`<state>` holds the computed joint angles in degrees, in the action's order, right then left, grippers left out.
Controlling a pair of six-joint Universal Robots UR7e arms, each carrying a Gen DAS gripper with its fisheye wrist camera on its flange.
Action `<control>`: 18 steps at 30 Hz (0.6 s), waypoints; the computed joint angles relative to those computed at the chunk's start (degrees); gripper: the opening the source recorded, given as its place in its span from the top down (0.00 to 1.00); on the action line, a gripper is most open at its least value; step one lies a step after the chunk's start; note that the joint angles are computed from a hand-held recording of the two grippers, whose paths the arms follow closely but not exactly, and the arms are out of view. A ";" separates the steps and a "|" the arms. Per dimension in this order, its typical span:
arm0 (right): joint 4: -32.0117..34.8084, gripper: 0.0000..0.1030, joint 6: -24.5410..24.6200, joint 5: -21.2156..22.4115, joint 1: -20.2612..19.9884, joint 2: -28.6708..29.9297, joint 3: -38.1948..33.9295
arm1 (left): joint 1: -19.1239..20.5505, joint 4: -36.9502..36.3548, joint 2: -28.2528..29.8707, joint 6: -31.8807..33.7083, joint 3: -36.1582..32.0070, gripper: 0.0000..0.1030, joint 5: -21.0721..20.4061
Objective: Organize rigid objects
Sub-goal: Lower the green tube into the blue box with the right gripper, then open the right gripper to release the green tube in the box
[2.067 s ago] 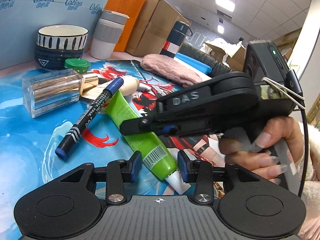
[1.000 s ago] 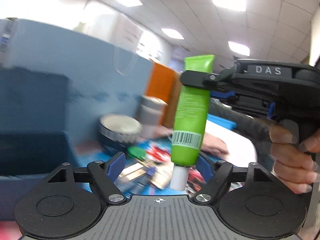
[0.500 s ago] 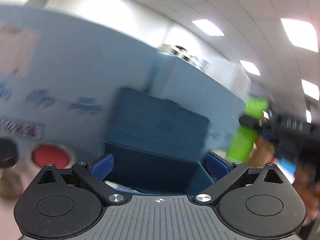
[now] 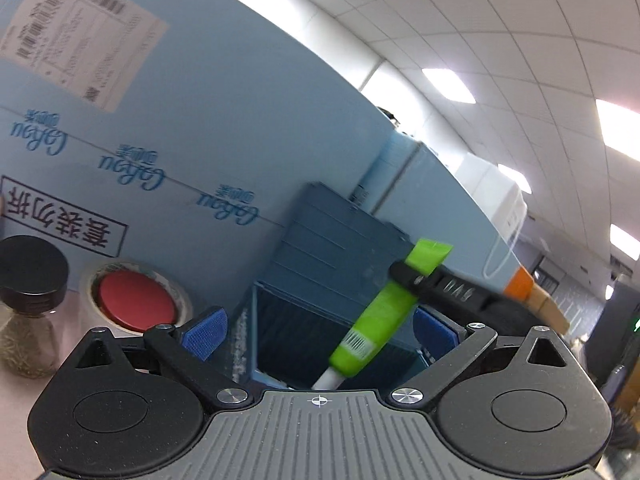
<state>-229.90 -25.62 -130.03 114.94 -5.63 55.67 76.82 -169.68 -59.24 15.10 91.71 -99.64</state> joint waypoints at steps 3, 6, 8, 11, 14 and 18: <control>2.82 0.90 4.47 -0.87 -0.19 0.79 -0.10 | 0.24 -0.05 0.57 -1.30 -0.91 0.02 0.56; 6.72 0.90 12.54 -1.66 -0.82 -0.05 2.34 | 0.24 0.21 0.95 -1.48 -1.33 0.02 0.86; 10.54 0.89 18.10 -1.38 -1.35 -1.60 5.28 | 0.13 0.45 0.99 -1.22 -1.30 0.02 1.09; 11.01 0.89 18.07 -2.44 -1.42 -1.58 5.62 | 0.08 0.82 0.98 -0.77 -1.27 0.02 1.17; 12.43 0.88 18.58 -3.68 -1.25 -2.61 6.65 | 0.04 0.96 0.93 -0.65 -1.20 0.02 1.23; 12.17 0.84 13.90 -7.48 -0.64 -2.09 5.55 | -0.02 1.19 1.03 -0.53 -1.27 0.02 1.42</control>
<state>-217.74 -11.72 -137.51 114.30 -7.73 61.21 76.80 -168.49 -58.21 14.57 90.45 -98.23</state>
